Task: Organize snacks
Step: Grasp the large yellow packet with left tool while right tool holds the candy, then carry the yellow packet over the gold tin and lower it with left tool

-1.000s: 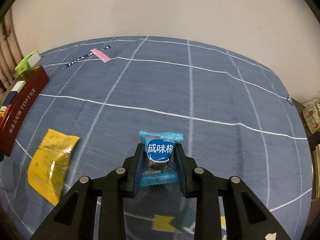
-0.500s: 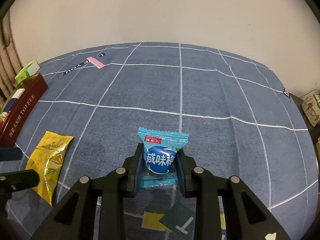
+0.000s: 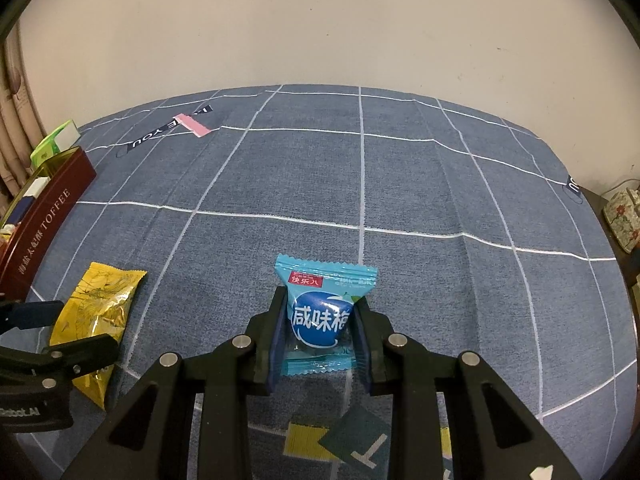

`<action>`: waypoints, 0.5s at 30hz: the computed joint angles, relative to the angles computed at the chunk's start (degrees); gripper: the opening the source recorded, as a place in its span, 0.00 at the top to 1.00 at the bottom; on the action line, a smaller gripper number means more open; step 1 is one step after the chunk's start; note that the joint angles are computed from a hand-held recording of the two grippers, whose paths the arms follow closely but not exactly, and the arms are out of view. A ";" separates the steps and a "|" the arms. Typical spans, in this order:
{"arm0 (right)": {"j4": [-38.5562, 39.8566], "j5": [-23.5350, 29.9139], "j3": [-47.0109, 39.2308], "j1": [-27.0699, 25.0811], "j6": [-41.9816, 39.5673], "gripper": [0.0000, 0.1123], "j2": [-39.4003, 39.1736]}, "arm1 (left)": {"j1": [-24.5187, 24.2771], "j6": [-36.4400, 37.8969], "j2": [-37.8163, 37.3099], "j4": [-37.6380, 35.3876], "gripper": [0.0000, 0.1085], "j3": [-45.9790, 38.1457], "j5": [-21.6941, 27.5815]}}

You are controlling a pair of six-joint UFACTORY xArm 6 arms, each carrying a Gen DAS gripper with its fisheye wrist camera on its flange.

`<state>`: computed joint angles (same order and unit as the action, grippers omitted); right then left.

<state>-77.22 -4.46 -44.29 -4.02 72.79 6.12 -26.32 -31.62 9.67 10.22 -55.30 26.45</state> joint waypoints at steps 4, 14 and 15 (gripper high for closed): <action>-0.29 0.01 -0.09 -0.02 0.23 0.76 0.07 | 0.11 -0.81 0.08 0.79 0.31 0.42 -0.87; -0.89 0.12 -0.24 0.02 0.89 0.76 0.13 | 0.63 0.17 -2.80 1.81 0.44 3.59 -2.35; -0.88 0.12 -0.26 0.04 0.91 0.76 0.14 | 0.64 0.35 -3.07 1.70 0.44 3.86 -2.30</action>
<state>-78.10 -4.34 -44.54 -3.99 73.70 6.26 -25.67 -31.27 6.60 11.92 -51.44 24.14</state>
